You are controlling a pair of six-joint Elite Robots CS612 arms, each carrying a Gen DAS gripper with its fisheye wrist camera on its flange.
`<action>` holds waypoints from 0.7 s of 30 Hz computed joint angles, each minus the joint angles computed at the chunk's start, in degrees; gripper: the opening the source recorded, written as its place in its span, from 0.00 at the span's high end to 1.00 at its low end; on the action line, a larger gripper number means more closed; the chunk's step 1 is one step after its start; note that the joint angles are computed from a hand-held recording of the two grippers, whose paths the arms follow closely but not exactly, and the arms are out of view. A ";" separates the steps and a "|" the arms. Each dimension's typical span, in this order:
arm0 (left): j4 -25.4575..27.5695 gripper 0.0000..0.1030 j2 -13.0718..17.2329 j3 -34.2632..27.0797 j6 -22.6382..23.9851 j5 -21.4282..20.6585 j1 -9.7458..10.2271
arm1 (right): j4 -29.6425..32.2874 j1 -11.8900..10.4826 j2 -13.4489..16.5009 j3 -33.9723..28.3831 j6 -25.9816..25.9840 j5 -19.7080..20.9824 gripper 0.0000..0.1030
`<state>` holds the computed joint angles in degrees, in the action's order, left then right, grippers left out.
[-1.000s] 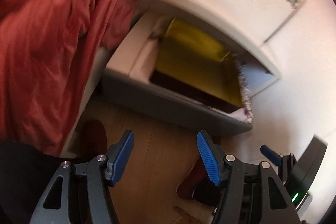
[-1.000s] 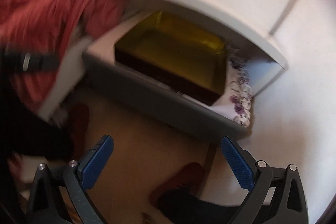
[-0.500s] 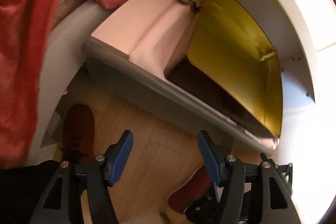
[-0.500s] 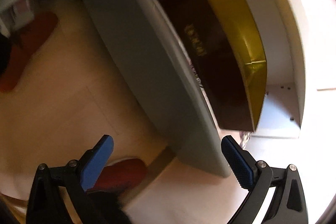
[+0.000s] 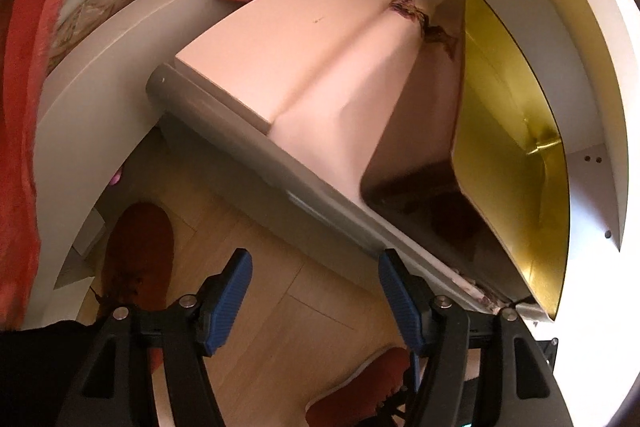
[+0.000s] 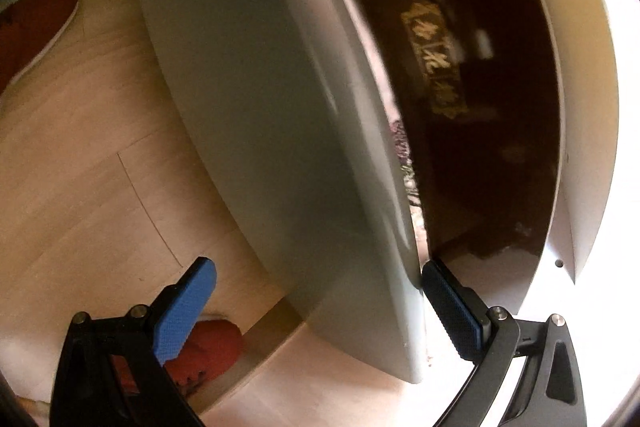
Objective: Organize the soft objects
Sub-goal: 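Hook the right gripper on the lower drawer front and pull it open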
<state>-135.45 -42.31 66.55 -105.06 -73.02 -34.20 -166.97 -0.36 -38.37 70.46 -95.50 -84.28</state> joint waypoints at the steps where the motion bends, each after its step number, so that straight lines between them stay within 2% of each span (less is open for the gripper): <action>1: 0.30 0.31 0.03 -0.11 0.10 0.46 -0.06 | -0.80 -0.03 -0.10 0.38 -0.96 0.01 0.00; 5: 0.59 0.31 -0.02 -0.33 0.92 1.99 -0.34 | -0.44 0.28 -0.38 0.81 -1.93 -0.30 0.00; 7: 0.05 0.31 0.10 -0.34 1.14 1.50 -0.01 | 0.78 0.30 -0.27 0.18 -2.92 -0.13 0.00; 9: -0.60 0.24 -0.03 0.25 -0.03 0.92 0.13 | 1.71 0.45 -0.51 -0.17 -4.55 -0.35 0.00; 12: -1.49 0.23 -0.19 0.88 -0.41 0.26 0.23 | 4.84 0.52 -0.78 -0.95 -3.64 -0.06 0.00; 16: -2.77 0.23 -0.45 1.82 -1.15 -0.36 0.09 | 6.19 0.58 -1.52 -0.74 -5.10 -0.41 0.00; 21: 0.74 0.25 -0.91 0.77 -0.65 -0.59 -0.06 | 7.45 0.91 -2.06 -0.65 -6.03 0.41 0.00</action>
